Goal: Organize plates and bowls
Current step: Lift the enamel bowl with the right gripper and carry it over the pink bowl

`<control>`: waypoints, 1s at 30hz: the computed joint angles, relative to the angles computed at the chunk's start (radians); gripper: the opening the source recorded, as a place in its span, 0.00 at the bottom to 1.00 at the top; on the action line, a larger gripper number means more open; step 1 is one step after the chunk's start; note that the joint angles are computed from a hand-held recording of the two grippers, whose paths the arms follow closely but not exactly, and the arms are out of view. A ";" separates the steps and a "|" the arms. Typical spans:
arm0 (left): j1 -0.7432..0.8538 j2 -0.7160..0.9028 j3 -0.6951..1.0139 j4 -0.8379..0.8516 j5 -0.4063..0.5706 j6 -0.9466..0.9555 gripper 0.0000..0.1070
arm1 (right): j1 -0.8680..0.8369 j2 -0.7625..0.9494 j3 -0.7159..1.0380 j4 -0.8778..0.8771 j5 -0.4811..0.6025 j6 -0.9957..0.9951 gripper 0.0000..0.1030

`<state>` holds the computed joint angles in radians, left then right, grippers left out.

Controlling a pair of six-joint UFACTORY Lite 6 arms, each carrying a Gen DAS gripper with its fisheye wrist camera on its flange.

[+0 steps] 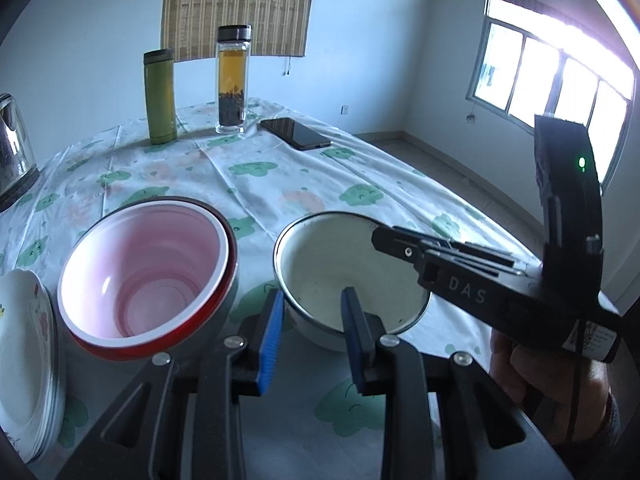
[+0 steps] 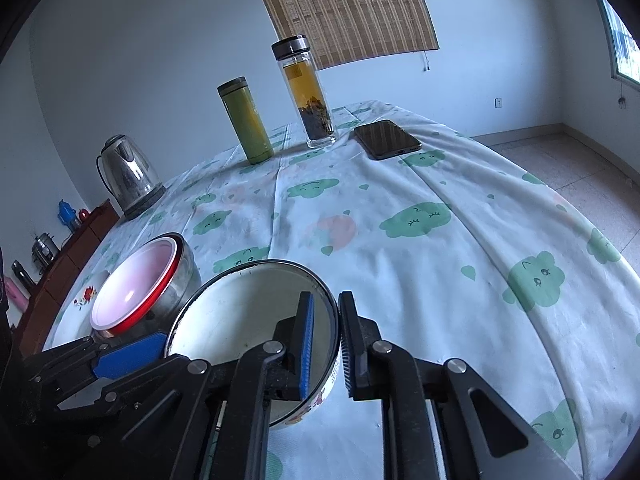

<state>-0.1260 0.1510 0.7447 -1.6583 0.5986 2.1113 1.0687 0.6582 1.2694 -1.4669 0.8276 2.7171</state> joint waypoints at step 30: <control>0.144 -0.064 0.039 0.023 0.117 -0.083 0.25 | 0.063 0.014 0.194 0.026 0.134 -0.184 0.14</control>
<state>0.0178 0.0865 0.7834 -1.6350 0.7156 2.0279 1.1322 0.6724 1.4631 -1.4407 0.9621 2.5328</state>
